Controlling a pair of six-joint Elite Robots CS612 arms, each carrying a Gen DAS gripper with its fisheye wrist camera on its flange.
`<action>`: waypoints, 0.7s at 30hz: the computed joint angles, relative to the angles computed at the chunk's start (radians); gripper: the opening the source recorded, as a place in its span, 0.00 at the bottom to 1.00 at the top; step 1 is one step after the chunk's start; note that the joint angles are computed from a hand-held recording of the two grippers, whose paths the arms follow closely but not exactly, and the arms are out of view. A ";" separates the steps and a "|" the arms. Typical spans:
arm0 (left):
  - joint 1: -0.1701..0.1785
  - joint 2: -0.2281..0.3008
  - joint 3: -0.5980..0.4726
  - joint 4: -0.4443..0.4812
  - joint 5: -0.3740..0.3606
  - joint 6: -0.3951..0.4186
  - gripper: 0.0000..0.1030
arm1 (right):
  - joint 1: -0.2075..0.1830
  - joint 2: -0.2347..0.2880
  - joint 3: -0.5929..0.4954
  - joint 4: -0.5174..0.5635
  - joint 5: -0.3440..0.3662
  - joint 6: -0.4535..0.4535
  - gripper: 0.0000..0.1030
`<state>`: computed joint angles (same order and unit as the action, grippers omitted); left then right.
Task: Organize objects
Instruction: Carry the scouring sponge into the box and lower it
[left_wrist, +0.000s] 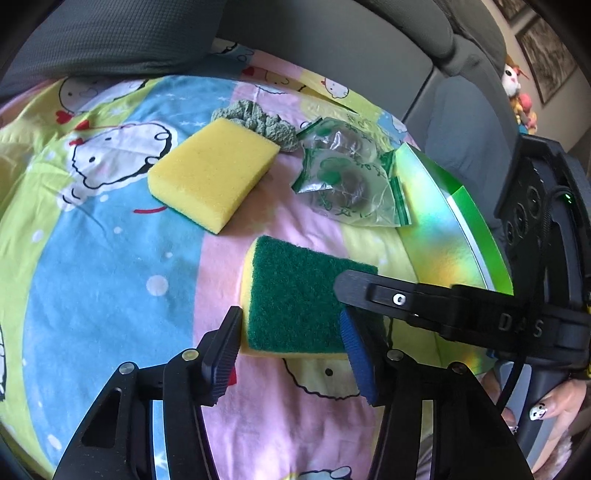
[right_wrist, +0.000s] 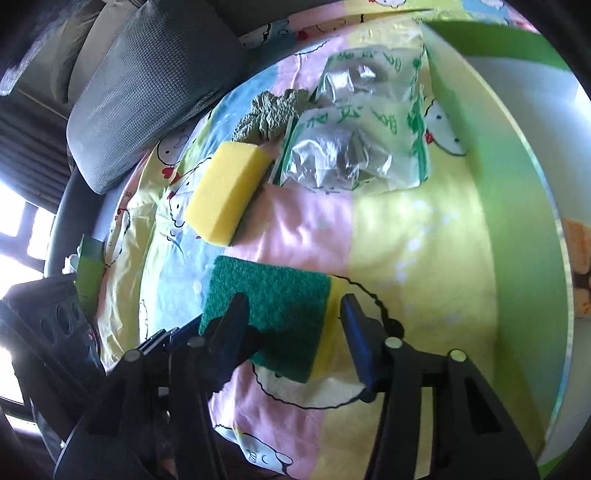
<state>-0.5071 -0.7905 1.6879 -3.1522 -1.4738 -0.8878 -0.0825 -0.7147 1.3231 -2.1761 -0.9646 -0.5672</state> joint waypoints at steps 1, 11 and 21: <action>-0.002 -0.002 -0.001 0.006 0.008 0.001 0.51 | 0.000 0.001 -0.002 0.006 0.004 -0.001 0.47; -0.049 -0.039 0.008 -0.013 0.163 0.057 0.49 | -0.019 -0.045 0.048 -0.068 0.067 -0.026 0.47; -0.099 -0.059 -0.018 -0.065 0.296 0.152 0.49 | -0.065 -0.104 0.123 -0.254 0.171 -0.027 0.48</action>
